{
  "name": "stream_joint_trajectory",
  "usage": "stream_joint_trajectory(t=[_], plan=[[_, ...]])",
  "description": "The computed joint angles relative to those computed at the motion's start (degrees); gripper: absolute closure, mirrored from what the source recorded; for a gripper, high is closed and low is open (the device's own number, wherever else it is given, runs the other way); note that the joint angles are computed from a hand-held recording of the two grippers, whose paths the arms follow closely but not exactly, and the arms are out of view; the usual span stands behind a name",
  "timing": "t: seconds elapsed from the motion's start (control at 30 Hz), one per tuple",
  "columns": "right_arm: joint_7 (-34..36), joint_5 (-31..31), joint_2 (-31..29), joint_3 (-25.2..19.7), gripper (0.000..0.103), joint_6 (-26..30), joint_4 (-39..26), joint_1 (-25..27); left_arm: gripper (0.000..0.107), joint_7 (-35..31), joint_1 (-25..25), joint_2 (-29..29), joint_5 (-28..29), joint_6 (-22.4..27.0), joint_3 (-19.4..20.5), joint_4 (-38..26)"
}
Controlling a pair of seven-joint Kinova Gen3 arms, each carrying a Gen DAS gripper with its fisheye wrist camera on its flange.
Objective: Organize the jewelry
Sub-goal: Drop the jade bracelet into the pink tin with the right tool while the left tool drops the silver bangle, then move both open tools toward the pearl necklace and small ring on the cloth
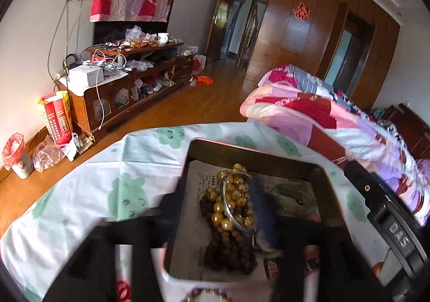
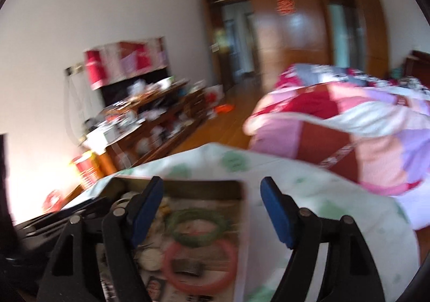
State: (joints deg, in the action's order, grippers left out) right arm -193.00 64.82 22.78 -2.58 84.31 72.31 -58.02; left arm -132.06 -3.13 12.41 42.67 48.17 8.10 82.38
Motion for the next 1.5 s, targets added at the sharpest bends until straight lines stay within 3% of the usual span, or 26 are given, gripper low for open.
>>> stream_joint_trajectory(t=[0.03,0.1,0.23,0.43,0.77,1.0,1.27,1.5], plan=[[-1.58,0.09,-0.36,-0.38,0.026,1.4,0.4,-0.37,0.035,-1.77,-1.15,-1.29,1.94,-0.53,0.05,1.57],[-4.65,-0.52,-1.35,-0.32,0.026,2.58,1.37,-1.31,0.035,-4.0,-1.77,-3.14,3.02,-0.96,-0.65,3.4],[-7.68,-1.88,-2.55,-2.04,0.026,5.85,2.37,-2.29,0.035,-7.09,-1.61,-6.78,0.47,-1.47,-2.86,6.79],[-8.98,-4.07,-2.82,-4.29,0.026,9.1,2.61,-4.19,0.035,-13.18,-3.43,-9.91,3.52,3.2,-6.75,10.89],[-8.94,-6.18,-1.37,-5.19,0.026,11.02,1.39,-7.14,0.035,-17.49,-5.25,-13.35,5.25,7.52,-11.0,15.43],[-9.58,-5.7,-1.01,-4.97,0.026,12.41,1.12,-9.09,0.035,-21.92,-4.86,-16.39,6.36,5.24,-12.83,20.18],[-5.73,-3.9,1.8,-3.55,0.021,15.93,-2.57,-11.3,0.035,-21.2,-3.96,-17.96,6.36,1.86,-13.81,22.25],[-3.47,-4.13,2.3,-2.61,0.02,15.57,-3.3,-11.9,0.035,-22.6,-4.54,-18.23,6.87,4.1,-15.84,22.75]])
